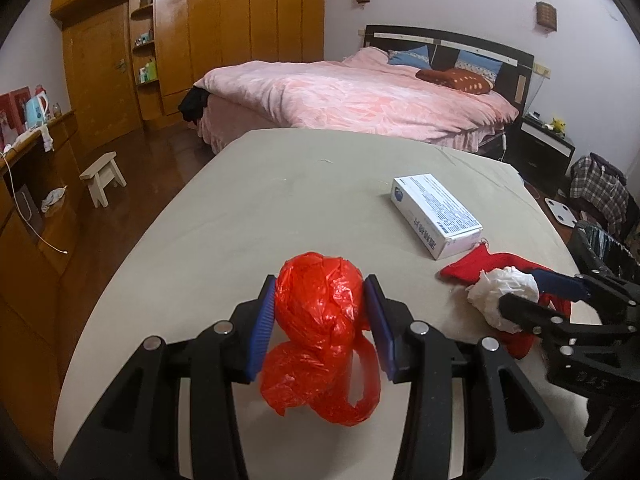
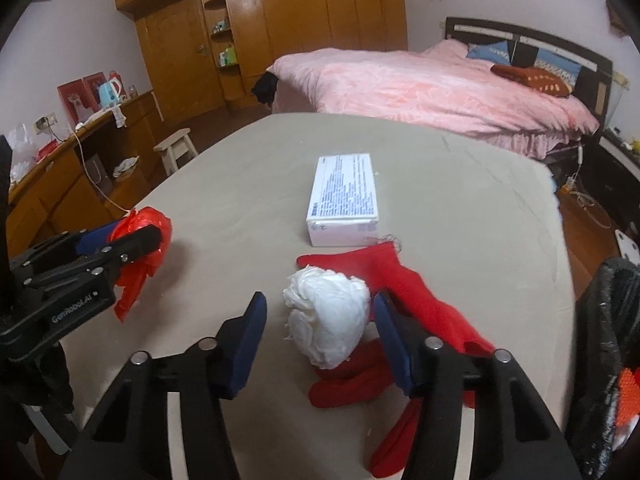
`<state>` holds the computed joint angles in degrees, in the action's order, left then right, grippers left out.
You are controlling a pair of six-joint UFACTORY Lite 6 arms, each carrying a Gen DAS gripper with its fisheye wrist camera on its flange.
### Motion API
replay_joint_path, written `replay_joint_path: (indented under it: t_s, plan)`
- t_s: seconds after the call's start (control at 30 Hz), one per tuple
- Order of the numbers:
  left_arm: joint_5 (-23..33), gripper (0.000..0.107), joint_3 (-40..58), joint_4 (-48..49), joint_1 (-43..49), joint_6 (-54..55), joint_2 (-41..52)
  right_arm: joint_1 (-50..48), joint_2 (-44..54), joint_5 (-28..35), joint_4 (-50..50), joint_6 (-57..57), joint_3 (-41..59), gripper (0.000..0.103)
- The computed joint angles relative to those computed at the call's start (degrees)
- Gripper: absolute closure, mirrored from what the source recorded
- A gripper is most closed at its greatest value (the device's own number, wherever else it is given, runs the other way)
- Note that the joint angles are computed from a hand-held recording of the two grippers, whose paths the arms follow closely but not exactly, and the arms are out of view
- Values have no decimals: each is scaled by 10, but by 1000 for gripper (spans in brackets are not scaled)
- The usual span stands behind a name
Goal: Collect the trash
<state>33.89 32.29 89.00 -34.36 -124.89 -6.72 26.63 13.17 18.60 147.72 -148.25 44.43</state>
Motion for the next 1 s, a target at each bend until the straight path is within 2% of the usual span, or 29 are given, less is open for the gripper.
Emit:
replay_joint_path:
  t_s: [0.07, 0.23, 0.37, 0.5, 0.63, 0.7, 0.87, 1.0]
  plan:
    - [0, 64, 0, 1, 1, -2, -1, -12, -30, 8, -25, 22, -21, 48]
    - [2, 64, -2, 8, -5, -7, 0, -36, -77, 29, -180, 157, -44, 48]
    - [6, 64, -1, 4, -13, -4, 1, -19, -51, 25, -152, 134, -30, 48]
    - [6, 64, -8, -2, -10, 3, -3, -7, 8, 14, -111, 103, 10, 53]
    - [-4, 64, -11, 0, 5, 5, -3, 0, 64, 0, -68, 58, 49, 54]
    - [-6, 64, -9, 0, 7, 5, -1, -3, 81, 1, -74, 65, 60, 55]
    - [-6, 64, 3, -8, 3, 14, 7, -4, 91, -11, -76, 56, 72, 70]
    - [1, 64, 8, -15, -5, 22, 8, -28, 44, 15, -161, 132, 41, 73]
